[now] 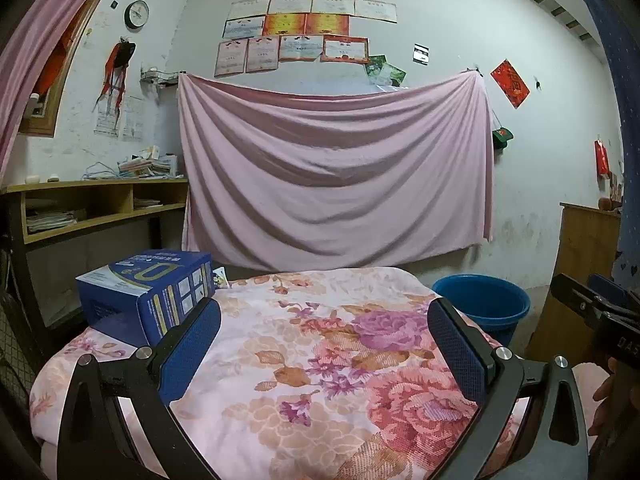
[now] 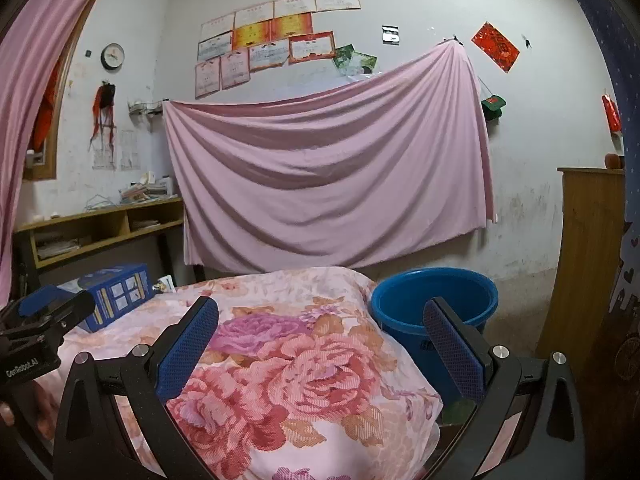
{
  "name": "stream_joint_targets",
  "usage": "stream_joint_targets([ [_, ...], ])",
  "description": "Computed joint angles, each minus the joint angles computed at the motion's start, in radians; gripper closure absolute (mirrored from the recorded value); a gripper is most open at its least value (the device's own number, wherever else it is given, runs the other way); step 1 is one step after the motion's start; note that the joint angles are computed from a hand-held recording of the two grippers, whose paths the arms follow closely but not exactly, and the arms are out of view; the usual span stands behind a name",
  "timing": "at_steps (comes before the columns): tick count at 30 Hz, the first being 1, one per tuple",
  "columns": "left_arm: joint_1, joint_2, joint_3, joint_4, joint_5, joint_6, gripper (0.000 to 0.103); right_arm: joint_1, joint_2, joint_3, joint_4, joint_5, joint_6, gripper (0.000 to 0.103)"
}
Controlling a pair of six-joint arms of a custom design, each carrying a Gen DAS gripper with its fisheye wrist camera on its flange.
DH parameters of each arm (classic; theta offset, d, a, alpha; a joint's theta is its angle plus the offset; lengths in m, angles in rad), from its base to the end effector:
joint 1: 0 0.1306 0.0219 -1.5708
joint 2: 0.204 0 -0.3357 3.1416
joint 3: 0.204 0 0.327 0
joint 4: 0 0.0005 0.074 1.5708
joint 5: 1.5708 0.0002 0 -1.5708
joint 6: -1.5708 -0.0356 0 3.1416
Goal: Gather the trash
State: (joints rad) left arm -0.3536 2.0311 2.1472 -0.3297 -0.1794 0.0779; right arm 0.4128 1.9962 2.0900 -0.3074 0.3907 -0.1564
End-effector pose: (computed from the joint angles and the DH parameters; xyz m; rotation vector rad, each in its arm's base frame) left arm 0.6214 -0.2231 0.4095 0.1167 1.7796 -0.1508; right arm 0.6006 0.2477 0.4097 0.0531 1.7677 0.0637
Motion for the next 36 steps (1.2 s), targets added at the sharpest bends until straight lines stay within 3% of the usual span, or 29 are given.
stream_joint_targets([
  [36, 0.000, 0.020, 0.017, -0.016, 0.000, 0.015, 0.002, -0.005, 0.007, 0.013, -0.027, -0.027, 0.005, 0.000],
])
